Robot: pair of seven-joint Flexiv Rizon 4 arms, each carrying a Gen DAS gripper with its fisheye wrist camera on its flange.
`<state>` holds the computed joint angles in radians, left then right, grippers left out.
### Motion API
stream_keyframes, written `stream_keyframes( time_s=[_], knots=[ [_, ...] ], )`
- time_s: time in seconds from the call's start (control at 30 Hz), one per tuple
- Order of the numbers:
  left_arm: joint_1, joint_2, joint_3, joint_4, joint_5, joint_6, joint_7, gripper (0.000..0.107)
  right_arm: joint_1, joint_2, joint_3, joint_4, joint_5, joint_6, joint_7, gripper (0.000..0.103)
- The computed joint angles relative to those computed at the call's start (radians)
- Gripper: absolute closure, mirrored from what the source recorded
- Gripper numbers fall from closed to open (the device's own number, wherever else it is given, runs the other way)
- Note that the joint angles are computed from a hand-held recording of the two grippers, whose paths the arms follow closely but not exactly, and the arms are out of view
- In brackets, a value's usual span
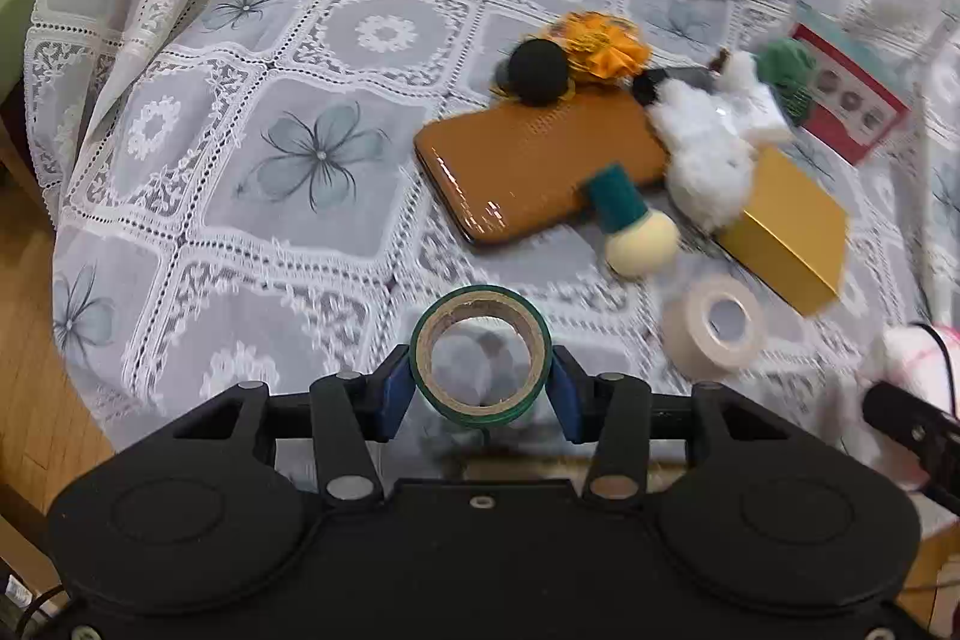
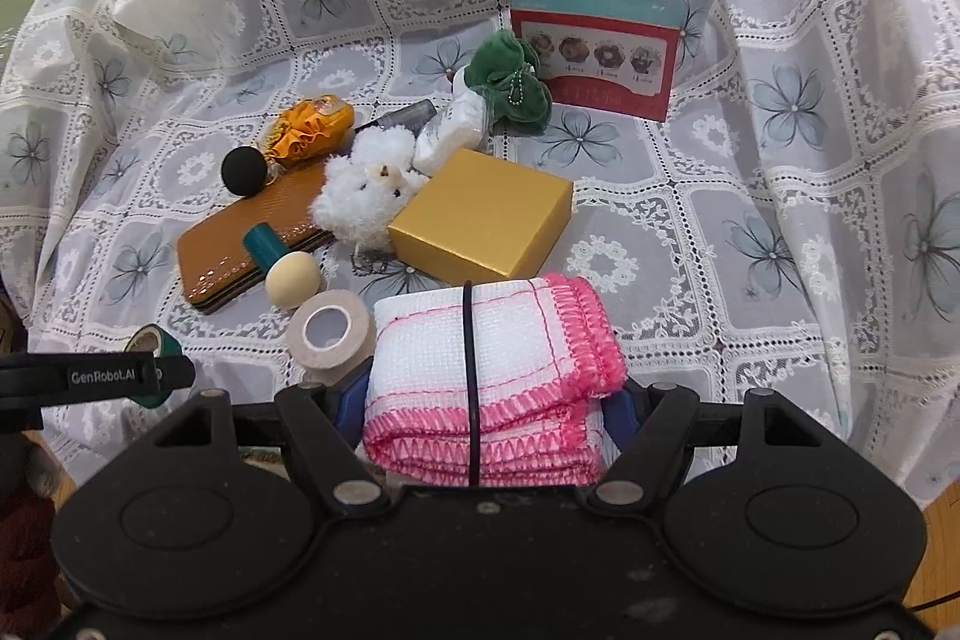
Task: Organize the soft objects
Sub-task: 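Carry the green tape roll into the basket and open the left gripper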
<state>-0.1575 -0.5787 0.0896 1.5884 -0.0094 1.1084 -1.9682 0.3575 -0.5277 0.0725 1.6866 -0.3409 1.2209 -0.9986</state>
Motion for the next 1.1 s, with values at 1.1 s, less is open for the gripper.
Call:
stream_keyframes(
  time_s=[1.1],
  knots=[
    [-0.027, 0.171, -0.088, 0.235, -0.065, -0.117, 0.12, 0.06, -0.077, 0.218, 0.133, 0.259, 0.216, -0.046, -0.227, 0.032]
  ],
)
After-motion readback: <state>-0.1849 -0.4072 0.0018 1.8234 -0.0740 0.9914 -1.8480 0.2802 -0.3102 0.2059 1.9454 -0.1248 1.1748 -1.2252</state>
